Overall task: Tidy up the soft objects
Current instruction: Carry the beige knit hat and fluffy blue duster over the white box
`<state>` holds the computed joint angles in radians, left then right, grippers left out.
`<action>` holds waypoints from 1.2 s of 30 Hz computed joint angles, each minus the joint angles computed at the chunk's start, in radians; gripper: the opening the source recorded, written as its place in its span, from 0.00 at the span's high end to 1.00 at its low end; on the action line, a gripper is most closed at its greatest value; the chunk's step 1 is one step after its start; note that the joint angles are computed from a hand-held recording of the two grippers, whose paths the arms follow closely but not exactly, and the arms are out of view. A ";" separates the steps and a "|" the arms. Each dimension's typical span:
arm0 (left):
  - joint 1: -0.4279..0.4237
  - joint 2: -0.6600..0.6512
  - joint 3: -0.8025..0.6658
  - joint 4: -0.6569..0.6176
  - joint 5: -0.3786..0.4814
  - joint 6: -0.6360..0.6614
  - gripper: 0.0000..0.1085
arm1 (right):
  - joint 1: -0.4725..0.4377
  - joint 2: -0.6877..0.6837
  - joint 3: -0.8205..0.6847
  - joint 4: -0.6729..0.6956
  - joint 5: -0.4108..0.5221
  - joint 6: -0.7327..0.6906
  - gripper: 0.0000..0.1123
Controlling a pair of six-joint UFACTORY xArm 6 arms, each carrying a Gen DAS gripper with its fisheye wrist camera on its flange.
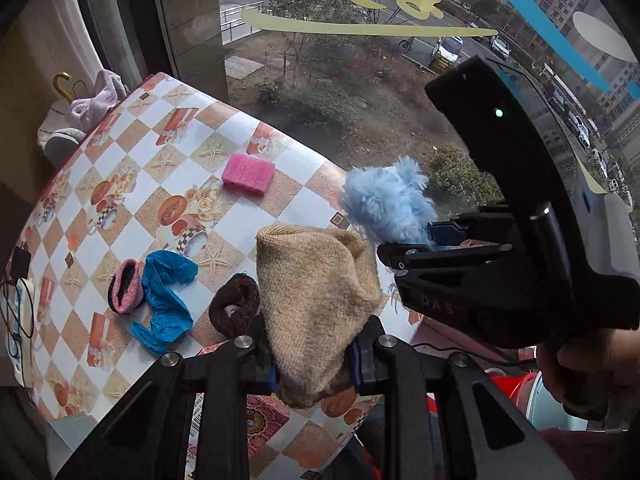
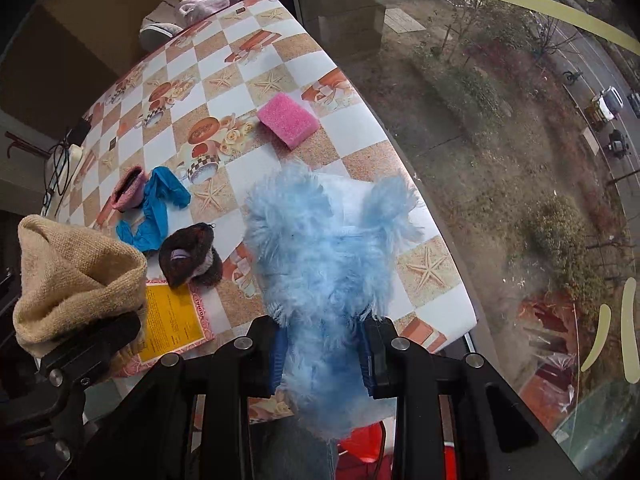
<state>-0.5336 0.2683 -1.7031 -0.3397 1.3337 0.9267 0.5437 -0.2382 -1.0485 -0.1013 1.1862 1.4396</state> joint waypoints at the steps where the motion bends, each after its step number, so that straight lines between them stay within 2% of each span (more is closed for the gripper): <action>1: 0.005 -0.021 0.024 -0.002 0.011 0.021 0.74 | 0.010 -0.005 0.004 0.002 0.002 0.013 0.72; 9: 0.064 -0.167 0.200 0.017 0.054 0.180 0.74 | 0.091 0.008 -0.003 0.029 -0.008 0.047 0.72; 18: 0.188 -0.238 0.274 0.027 0.059 0.256 0.74 | 0.182 0.137 -0.114 0.101 -0.084 -0.110 0.72; 26: 0.323 -0.194 0.225 0.035 0.010 0.157 0.74 | 0.234 0.321 -0.322 0.164 -0.089 -0.311 0.72; 36: 0.489 -0.104 0.149 0.078 -0.072 -0.063 0.74 | 0.244 0.564 -0.691 0.151 0.042 -0.544 0.72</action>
<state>-0.0450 0.1639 -1.5543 -0.2613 1.2622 0.8636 0.7878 0.3256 -1.7391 0.0495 1.2286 0.8955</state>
